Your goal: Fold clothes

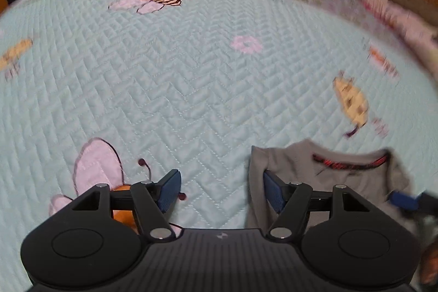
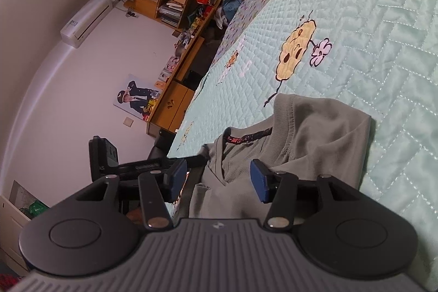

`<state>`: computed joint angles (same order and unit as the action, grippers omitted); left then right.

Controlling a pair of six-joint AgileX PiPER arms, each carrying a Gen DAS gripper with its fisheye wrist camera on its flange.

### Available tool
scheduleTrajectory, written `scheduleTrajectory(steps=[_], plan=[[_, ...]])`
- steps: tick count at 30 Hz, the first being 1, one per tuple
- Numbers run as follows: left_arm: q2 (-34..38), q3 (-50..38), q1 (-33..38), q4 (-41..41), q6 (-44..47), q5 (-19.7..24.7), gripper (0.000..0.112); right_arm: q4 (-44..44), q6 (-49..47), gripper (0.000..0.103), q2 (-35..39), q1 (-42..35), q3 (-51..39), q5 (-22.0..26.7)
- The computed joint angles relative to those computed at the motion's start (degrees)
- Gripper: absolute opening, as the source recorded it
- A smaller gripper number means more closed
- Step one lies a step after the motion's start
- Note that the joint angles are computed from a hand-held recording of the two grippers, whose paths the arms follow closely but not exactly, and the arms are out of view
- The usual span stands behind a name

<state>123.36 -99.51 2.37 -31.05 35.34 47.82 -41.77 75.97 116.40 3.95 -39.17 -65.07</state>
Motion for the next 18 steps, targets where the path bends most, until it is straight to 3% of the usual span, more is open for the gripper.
scheduleTrajectory(steps=[8, 12, 14, 18], plan=[[4.4, -3.4, 5.1, -13.2, 4.6, 7.1, 0.073, -0.7, 1.3, 0.054, -0.5, 0.2, -0.8, -1.2], [5.7, -3.7, 5.0, -16.3, 7.4, 7.9, 0.073, -0.2, 4.6, 0.054, -1.9, 4.2, -5.4, 6.1], [6.6, -4.6, 5.1, -17.2, 8.5, 8.8, 0.072, -0.9, 9.4, 0.054, -0.2, 6.9, -11.4, 12.2], [9.6, -9.7, 5.2, -16.9, 7.3, 12.1, 0.068, -2.4, 20.0, 0.054, 5.7, 11.2, -22.6, 18.3]])
